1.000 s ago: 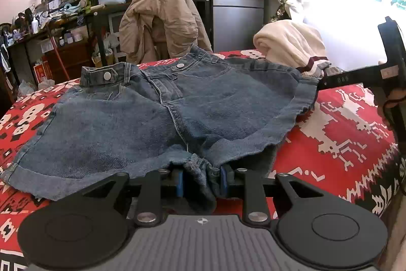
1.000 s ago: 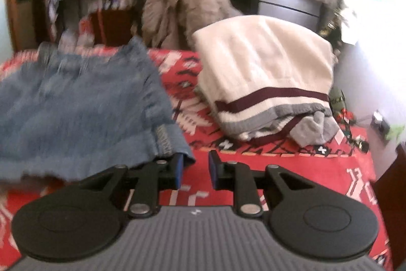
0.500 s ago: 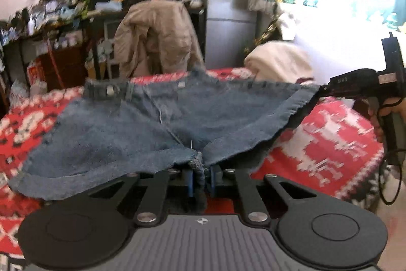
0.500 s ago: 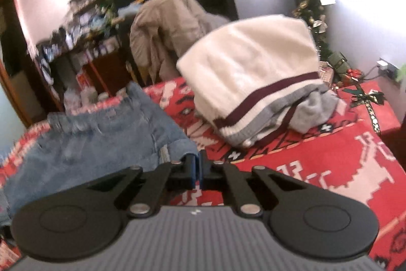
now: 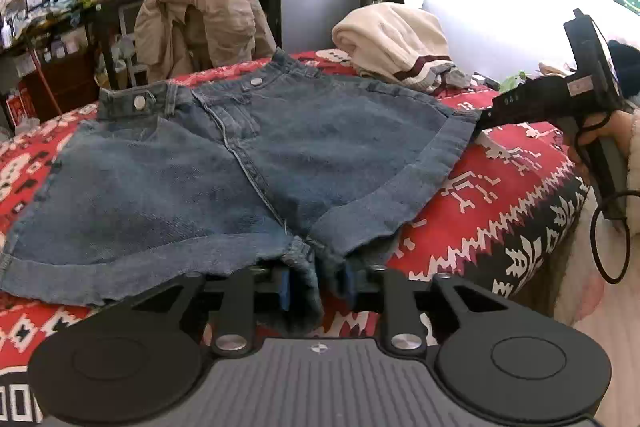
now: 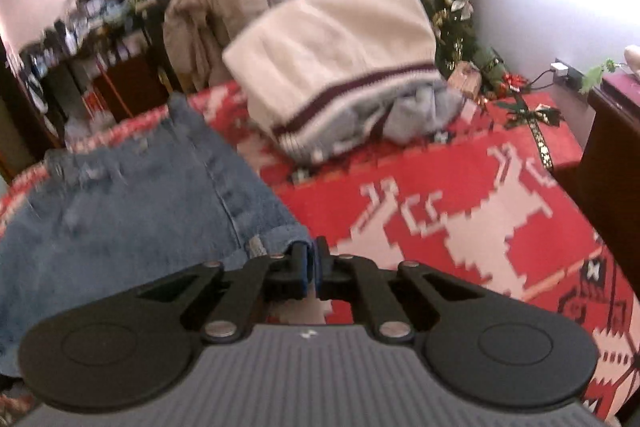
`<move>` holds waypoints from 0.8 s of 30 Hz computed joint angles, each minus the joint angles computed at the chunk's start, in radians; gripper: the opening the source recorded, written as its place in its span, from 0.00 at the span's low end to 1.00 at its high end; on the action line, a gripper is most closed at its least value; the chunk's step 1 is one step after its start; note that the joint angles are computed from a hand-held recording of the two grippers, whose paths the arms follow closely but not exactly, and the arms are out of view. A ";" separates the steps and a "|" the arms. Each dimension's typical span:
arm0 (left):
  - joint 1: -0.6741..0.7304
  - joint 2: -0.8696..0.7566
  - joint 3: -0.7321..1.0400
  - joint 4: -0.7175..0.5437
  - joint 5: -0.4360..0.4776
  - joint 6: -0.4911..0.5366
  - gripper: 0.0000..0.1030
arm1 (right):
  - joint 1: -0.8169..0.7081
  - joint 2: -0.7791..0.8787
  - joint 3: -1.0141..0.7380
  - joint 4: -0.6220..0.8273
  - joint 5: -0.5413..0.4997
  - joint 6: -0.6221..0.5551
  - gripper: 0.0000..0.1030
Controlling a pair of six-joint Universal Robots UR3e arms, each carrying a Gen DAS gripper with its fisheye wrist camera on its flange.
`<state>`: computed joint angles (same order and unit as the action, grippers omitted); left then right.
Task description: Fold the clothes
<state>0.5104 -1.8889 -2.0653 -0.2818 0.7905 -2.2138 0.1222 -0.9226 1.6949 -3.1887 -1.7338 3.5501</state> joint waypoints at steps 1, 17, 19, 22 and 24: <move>0.016 0.016 -0.006 -0.026 -0.015 0.023 0.36 | 0.007 -0.003 0.009 0.003 -0.013 0.001 0.13; 0.240 0.080 0.123 -0.329 -0.124 0.169 0.42 | 0.318 -0.155 -0.083 0.185 -0.075 0.029 0.15; 0.266 0.046 0.174 -0.343 -0.119 0.162 0.44 | 0.359 -0.123 -0.161 0.232 -0.029 0.053 0.15; 0.298 -0.005 0.239 -0.321 -0.099 0.161 0.45 | 0.446 -0.031 -0.355 0.358 -0.030 0.028 0.15; 0.319 -0.047 0.292 -0.311 -0.085 0.166 0.49 | 0.485 0.031 -0.476 0.431 -0.022 0.003 0.15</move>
